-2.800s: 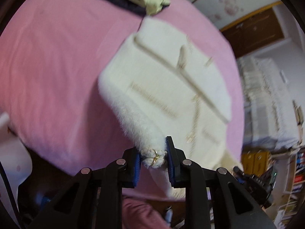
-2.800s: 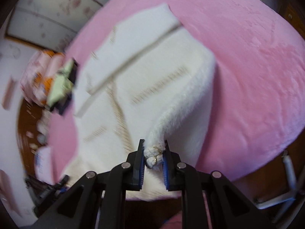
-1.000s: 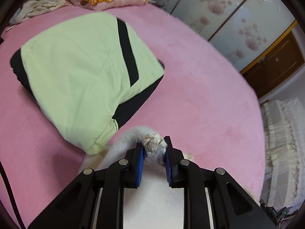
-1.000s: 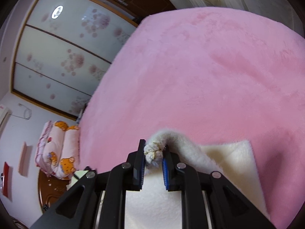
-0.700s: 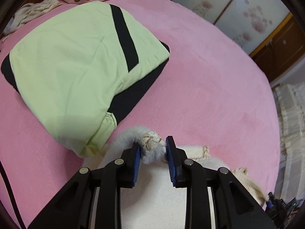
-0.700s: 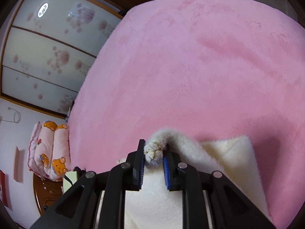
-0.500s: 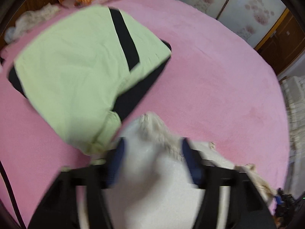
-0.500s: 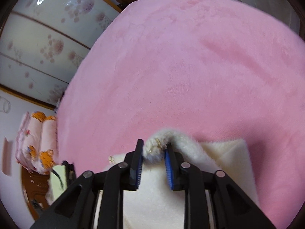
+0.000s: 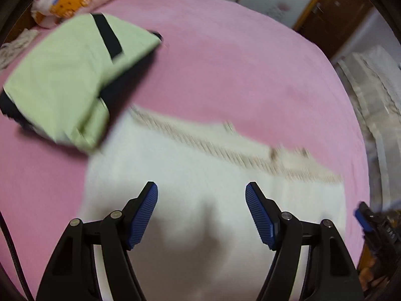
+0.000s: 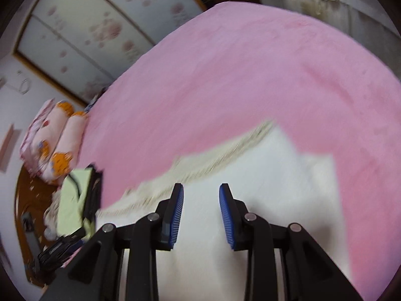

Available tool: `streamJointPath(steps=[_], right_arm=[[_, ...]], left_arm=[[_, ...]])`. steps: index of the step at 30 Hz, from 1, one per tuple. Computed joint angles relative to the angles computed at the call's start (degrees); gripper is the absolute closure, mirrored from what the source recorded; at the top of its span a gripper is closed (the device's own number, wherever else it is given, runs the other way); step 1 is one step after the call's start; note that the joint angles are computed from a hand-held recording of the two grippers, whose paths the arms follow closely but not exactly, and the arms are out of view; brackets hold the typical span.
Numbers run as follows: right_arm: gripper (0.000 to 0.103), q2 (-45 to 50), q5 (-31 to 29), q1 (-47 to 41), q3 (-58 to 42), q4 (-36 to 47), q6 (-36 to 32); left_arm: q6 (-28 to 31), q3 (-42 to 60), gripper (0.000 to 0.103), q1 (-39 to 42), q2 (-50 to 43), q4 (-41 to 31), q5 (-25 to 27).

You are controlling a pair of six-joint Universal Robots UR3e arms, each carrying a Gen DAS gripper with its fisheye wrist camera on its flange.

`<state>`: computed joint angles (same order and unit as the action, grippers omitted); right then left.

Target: Fold large clothes

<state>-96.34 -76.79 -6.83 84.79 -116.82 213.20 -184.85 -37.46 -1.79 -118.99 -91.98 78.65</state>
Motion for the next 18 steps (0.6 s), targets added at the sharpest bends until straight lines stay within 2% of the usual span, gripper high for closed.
streamJointPath(steps=[4, 7, 10, 13, 16, 18], right_arm=[[0.081, -3.4, 0.9, 5.9, 5.5, -0.2, 3.1], [0.090, -5.4, 1.9, 9.2, 8.6, -0.9, 6.2], [0.101, -7.1, 2.9, 13.3, 13.0, -4.0, 8.0], [0.101, -8.1, 4.7, 16.3, 17.3, -8.2, 7.8], [0.101, -7.7, 4.1, 20.1, 19.6, -11.0, 8.2], [0.101, -6.7, 2.9, 22.4, 19.7, -11.8, 8.3]], left_arm=[[1.0, -11.4, 0.033, -2.4, 6.7, 1.7, 1.0], [3.3, -18.1, 0.033, -3.5, 11.1, 2.1, 1.3], [5.2, -24.5, 0.041, -4.3, 15.7, 2.5, 1.2], [6.4, -31.0, 0.052, -4.4, 20.4, 3.0, -0.4], [7.3, -37.2, 0.055, -3.8, 24.2, 4.8, -1.6], [8.8, -41.2, 0.067, -2.1, 27.1, 4.9, -5.8]])
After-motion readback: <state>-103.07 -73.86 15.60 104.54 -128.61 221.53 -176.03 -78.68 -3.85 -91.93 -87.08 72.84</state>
